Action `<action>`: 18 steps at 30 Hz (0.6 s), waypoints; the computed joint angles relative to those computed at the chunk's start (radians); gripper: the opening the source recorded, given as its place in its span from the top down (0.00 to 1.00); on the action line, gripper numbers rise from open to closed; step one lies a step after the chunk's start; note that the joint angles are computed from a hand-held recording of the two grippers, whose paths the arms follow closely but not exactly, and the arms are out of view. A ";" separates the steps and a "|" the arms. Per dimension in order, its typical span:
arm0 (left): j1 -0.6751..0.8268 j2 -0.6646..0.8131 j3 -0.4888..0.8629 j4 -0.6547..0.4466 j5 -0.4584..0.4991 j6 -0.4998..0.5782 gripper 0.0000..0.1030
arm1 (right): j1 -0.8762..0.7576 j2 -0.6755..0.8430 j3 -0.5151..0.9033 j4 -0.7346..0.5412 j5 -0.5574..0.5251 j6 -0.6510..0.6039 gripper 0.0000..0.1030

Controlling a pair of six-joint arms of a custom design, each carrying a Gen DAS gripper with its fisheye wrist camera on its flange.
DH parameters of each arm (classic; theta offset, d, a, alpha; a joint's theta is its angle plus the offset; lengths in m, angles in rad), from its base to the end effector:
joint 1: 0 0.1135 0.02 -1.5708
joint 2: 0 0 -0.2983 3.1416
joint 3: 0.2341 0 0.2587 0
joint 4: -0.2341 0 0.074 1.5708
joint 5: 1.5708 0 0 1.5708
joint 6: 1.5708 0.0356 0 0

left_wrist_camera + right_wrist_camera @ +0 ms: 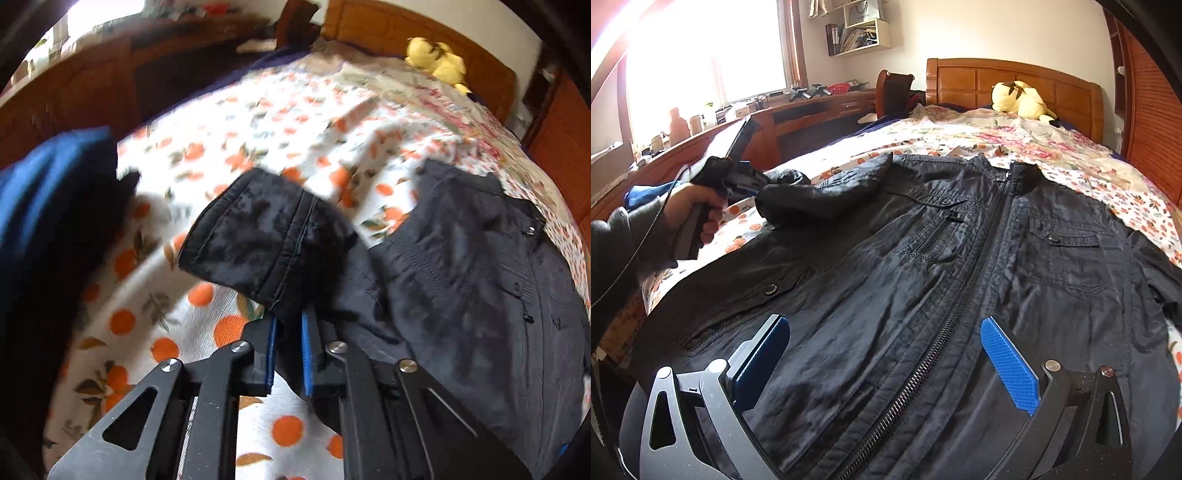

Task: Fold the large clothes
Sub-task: 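Lift the sleeve with the left gripper and lay it across the jacket front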

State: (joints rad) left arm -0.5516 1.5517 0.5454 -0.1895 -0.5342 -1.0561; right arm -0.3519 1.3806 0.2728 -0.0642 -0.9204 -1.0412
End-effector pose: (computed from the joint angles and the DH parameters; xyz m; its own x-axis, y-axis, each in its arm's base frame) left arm 0.2122 -0.1093 0.1339 -0.6445 -0.4831 -0.5927 -0.5460 0.8334 -0.0856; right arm 0.1663 -0.0309 0.1200 -0.3668 -0.4220 -0.8291 -0.7877 0.6151 0.0354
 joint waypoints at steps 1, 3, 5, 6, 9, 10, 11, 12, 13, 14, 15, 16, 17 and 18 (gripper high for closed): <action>-0.030 -0.015 0.028 -0.043 -0.029 -0.006 0.90 | -0.024 -0.006 0.004 -0.024 -0.009 -0.026 0.00; -0.130 -0.046 0.119 -0.168 -0.113 -0.039 0.90 | -0.085 -0.006 0.026 -0.091 -0.033 -0.091 0.00; -0.212 -0.043 0.206 -0.262 -0.177 -0.057 0.90 | -0.145 0.004 0.055 -0.154 -0.055 -0.148 0.00; -0.254 -0.042 0.251 -0.307 -0.207 -0.063 0.90 | -0.174 0.013 0.069 -0.182 -0.066 -0.176 0.00; -0.368 -0.007 0.386 -0.395 -0.277 -0.061 0.91 | -0.233 0.021 0.084 -0.185 -0.082 -0.188 0.00; -0.406 0.008 0.432 -0.417 -0.299 -0.054 0.91 | -0.247 0.028 0.090 -0.177 -0.081 -0.190 0.00; -0.434 0.022 0.466 -0.432 -0.314 -0.047 0.91 | -0.261 0.036 0.095 -0.168 -0.080 -0.185 0.00; -0.472 0.043 0.510 -0.443 -0.331 -0.033 0.91 | -0.273 0.044 0.102 -0.165 -0.078 -0.183 0.00; -0.485 0.060 0.537 -0.437 -0.336 -0.012 0.91 | -0.284 0.050 0.108 -0.170 -0.079 -0.187 0.00; -0.508 0.081 0.571 -0.436 -0.343 0.006 0.92 | -0.291 0.050 0.111 -0.168 -0.078 -0.179 0.00; -0.520 0.092 0.587 -0.431 -0.343 0.020 0.92 | -0.299 0.037 0.110 -0.177 -0.075 -0.175 0.00; -0.541 0.110 0.613 -0.436 -0.342 0.030 0.92 | -0.309 0.035 0.114 -0.183 -0.073 -0.174 0.00; -0.557 0.126 0.636 -0.446 -0.341 0.032 0.92 | -0.313 0.020 0.113 -0.190 -0.072 -0.169 0.00; -0.581 0.148 0.663 -0.462 -0.345 0.031 0.92 | -0.319 0.010 0.111 -0.190 -0.070 -0.164 0.00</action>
State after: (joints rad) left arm -1.1321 1.6996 1.2088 -0.6519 -0.8790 -1.0250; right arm -0.6705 1.3908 0.3838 -0.2542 -0.9906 -1.2049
